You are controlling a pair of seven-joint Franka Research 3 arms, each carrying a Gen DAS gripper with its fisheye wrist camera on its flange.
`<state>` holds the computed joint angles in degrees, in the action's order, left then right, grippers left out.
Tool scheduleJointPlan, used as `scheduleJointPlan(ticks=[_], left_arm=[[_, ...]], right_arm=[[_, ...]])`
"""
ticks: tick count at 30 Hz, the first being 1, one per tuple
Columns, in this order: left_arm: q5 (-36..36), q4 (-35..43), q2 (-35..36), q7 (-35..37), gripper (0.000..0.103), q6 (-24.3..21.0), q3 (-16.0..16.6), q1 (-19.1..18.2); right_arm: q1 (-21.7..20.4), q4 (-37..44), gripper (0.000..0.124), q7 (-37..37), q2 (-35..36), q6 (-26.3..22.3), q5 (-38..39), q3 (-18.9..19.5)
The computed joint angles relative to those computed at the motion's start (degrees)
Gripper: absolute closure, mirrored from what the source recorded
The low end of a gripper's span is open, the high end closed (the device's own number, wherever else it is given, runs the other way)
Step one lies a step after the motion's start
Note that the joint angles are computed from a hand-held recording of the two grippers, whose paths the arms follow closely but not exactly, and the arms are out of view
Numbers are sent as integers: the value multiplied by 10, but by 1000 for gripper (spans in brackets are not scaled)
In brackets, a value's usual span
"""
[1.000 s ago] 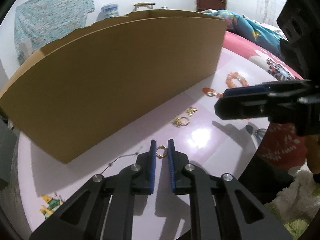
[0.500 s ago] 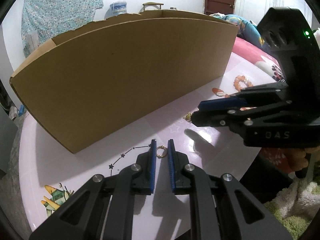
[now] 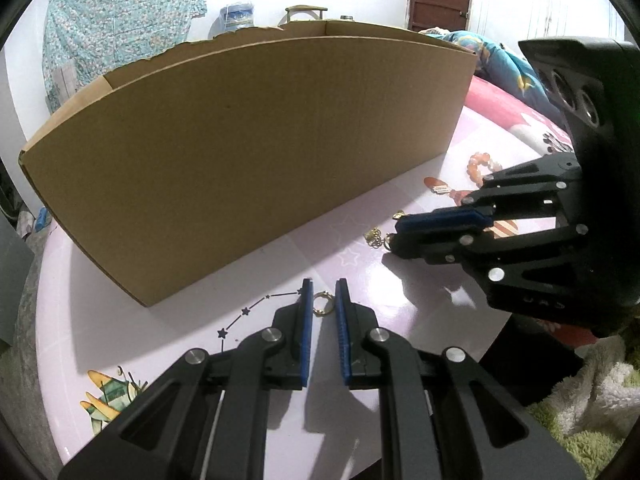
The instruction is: Organize jewelry
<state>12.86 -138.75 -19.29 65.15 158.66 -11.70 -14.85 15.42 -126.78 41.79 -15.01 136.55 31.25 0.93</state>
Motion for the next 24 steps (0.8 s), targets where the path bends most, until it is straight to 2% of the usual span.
scheduleJointPlan(ticks=[6, 8, 9, 12, 13, 18, 24], left_arm=[[6, 2, 1, -5, 92, -2, -3, 2], [6, 3, 1, -6, 92, -3, -3, 2], [7, 3, 1, -6, 92, -3, -3, 2], [9, 2, 1, -7, 92, -3, -3, 2], [8, 2, 0, -5, 92, -4, -2, 1], [10, 1, 0, -6, 92, -4, -3, 2], [11, 1, -1, -8, 92, -4, -3, 2]], right_arm=[[-5, -6, 124, 7, -12, -26, 2, -5], [-6, -5, 121, 10, -18, -41, 5, -8], [-7, -7, 118, 10, -21, -41, 7, -8], [-6, -10, 98, 1, -24, -28, 16, -9], [-5, -7, 97, -4, -17, -17, 18, -9], [-7, 4, 98, -8, 4, -10, 12, -7], [-5, 17, 110, -11, 18, 1, 10, -1]])
